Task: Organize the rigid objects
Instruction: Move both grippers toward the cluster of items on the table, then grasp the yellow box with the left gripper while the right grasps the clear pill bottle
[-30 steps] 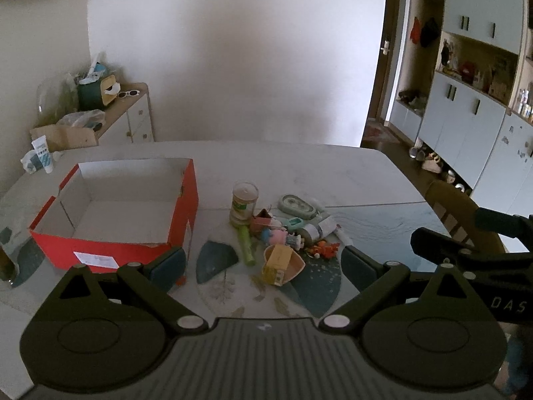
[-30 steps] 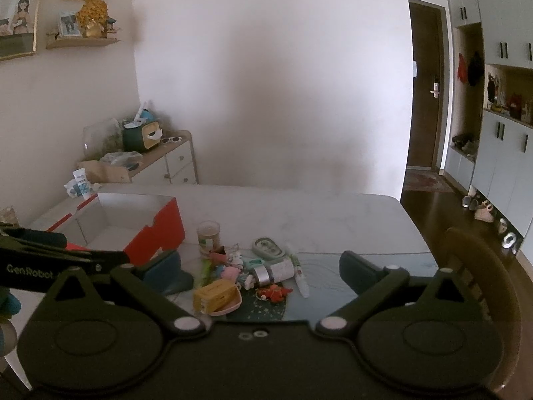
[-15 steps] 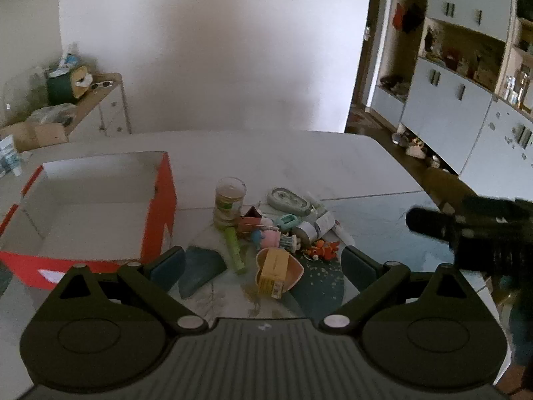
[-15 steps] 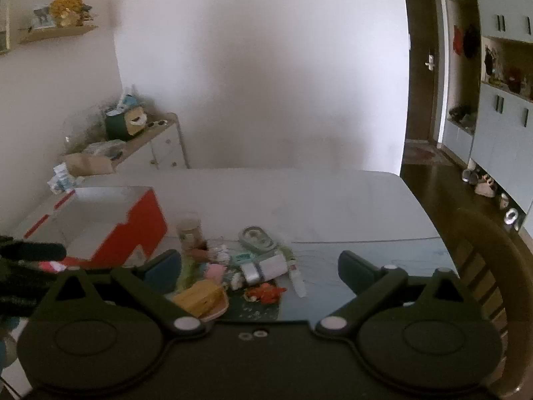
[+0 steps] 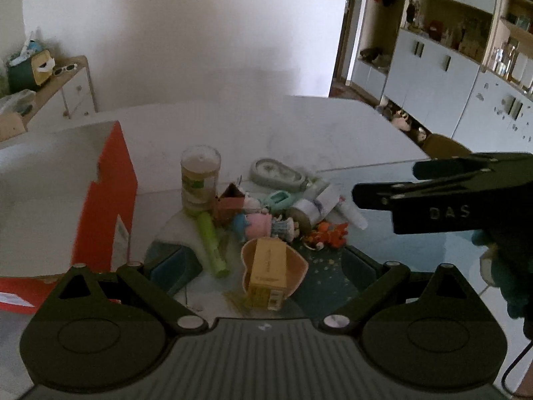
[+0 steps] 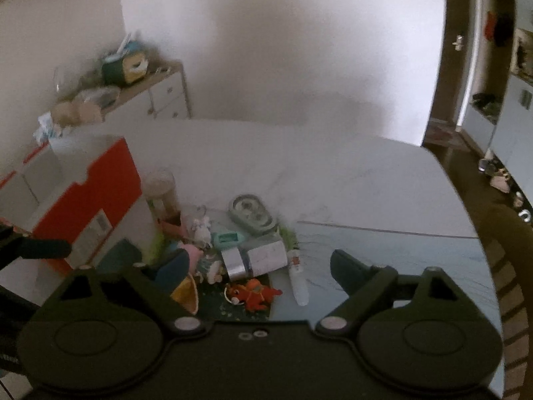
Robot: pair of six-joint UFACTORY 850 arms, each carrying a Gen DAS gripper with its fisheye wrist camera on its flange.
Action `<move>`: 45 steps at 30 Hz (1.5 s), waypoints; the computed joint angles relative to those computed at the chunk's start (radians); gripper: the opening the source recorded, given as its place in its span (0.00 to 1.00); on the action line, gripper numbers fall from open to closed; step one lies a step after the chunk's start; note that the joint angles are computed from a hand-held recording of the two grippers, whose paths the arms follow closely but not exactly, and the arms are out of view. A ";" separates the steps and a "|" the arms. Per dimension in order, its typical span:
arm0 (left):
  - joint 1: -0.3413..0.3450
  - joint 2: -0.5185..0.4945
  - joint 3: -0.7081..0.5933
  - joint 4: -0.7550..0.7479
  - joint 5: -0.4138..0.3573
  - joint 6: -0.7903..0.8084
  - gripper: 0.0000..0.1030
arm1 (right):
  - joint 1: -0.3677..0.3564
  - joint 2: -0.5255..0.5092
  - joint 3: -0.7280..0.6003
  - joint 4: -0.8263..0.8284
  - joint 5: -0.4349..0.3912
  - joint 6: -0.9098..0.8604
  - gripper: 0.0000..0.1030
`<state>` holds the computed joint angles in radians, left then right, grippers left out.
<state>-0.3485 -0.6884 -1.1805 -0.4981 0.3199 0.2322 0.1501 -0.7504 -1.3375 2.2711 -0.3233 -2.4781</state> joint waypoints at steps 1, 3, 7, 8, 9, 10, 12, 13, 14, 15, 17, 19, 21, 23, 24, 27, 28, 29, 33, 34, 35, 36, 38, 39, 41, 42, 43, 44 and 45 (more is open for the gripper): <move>0.001 -0.017 -0.014 -0.017 -0.004 0.021 0.97 | 0.000 -0.022 -0.028 -0.068 0.013 0.056 0.86; 0.002 -0.049 -0.045 -0.090 -0.021 0.098 0.97 | 0.005 -0.056 -0.071 -0.133 0.042 0.103 0.83; 0.016 -0.095 -0.093 -0.124 -0.071 0.112 0.96 | 0.016 -0.129 -0.160 -0.322 0.088 0.245 0.79; 0.019 -0.102 -0.099 -0.121 -0.073 0.110 0.95 | 0.017 -0.144 -0.182 -0.401 0.092 0.316 0.78; 0.021 -0.108 -0.106 -0.114 -0.078 0.106 0.93 | 0.020 -0.155 -0.197 -0.451 0.098 0.358 0.78; 0.023 -0.114 -0.113 -0.105 -0.085 0.103 0.91 | 0.025 -0.166 -0.210 -0.475 0.110 0.369 0.77; 0.024 -0.123 -0.124 -0.113 -0.093 0.114 0.90 | 0.033 -0.183 -0.230 -0.476 0.134 0.354 0.76; 0.023 -0.126 -0.128 -0.120 -0.094 0.123 0.87 | 0.035 -0.192 -0.242 -0.505 0.139 0.374 0.76; 0.023 -0.128 -0.130 -0.105 -0.094 0.114 0.84 | 0.034 -0.200 -0.251 -0.530 0.131 0.387 0.76; 0.023 -0.130 -0.131 -0.100 -0.093 0.116 0.76 | 0.032 -0.205 -0.254 -0.516 0.122 0.365 0.76; 0.023 -0.138 -0.142 -0.125 -0.103 0.151 0.67 | 0.031 -0.216 -0.271 -0.578 0.111 0.406 0.76; 0.025 -0.142 -0.145 -0.109 -0.110 0.135 0.62 | 0.032 -0.226 -0.286 -0.669 0.106 0.474 0.75; 0.022 -0.152 -0.156 -0.131 -0.107 0.157 0.54 | 0.034 -0.235 -0.299 -0.718 0.107 0.516 0.74; 0.020 -0.154 -0.160 -0.151 -0.110 0.184 0.49 | 0.031 -0.242 -0.313 -0.797 0.094 0.615 0.70; 0.019 -0.154 -0.158 -0.135 -0.109 0.173 0.45 | 0.028 -0.244 -0.319 -0.824 0.086 0.648 0.70; 0.013 -0.157 -0.162 -0.110 -0.108 0.179 0.34 | 0.024 -0.252 -0.334 -0.883 0.070 0.719 0.70; 0.009 -0.159 -0.162 -0.143 -0.100 0.222 0.33 | 0.023 -0.256 -0.345 -0.935 0.065 0.783 0.70; 0.006 -0.160 -0.164 -0.167 -0.095 0.253 0.33 | 0.024 -0.262 -0.356 -0.977 0.063 0.838 0.72; 0.001 -0.161 -0.167 -0.193 -0.094 0.283 0.28 | 0.028 -0.259 -0.357 -0.998 0.067 0.884 0.66; 0.001 -0.161 -0.168 -0.198 -0.094 0.286 0.28 | 0.029 -0.258 -0.356 -1.007 0.070 0.901 0.66; 0.000 -0.162 -0.169 -0.203 -0.094 0.291 0.28 | 0.029 -0.255 -0.351 -0.989 0.071 0.887 0.66; 0.001 -0.161 -0.168 -0.207 -0.094 0.293 0.28 | 0.028 -0.249 -0.341 -0.946 0.070 0.850 0.66; 0.001 -0.155 -0.162 -0.211 -0.085 0.287 0.28 | 0.024 -0.236 -0.324 -0.867 0.063 0.792 0.66; 0.002 -0.150 -0.157 -0.189 -0.082 0.263 0.28 | 0.023 -0.226 -0.313 -0.835 0.062 0.769 0.66; 0.004 -0.138 -0.147 -0.177 -0.081 0.246 0.28 | 0.017 -0.203 -0.288 -0.802 0.047 0.747 0.66; 0.004 -0.130 -0.141 -0.179 -0.080 0.247 0.28 | 0.015 -0.188 -0.272 -0.768 0.041 0.718 0.66; 0.002 -0.121 -0.133 -0.192 -0.076 0.260 0.28 | 0.014 -0.171 -0.252 -0.722 0.036 0.672 0.66; 0.001 -0.110 -0.125 -0.212 -0.073 0.276 0.28 | 0.012 -0.155 -0.235 -0.688 0.032 0.638 0.66; 0.000 -0.097 -0.113 -0.203 -0.069 0.262 0.28 | 0.010 -0.140 -0.219 -0.666 0.027 0.618 0.66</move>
<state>-0.3481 -0.7853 -1.2936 -0.7008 0.2509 0.4939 0.1600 -0.8899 -1.5568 1.6047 -0.2965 -1.8598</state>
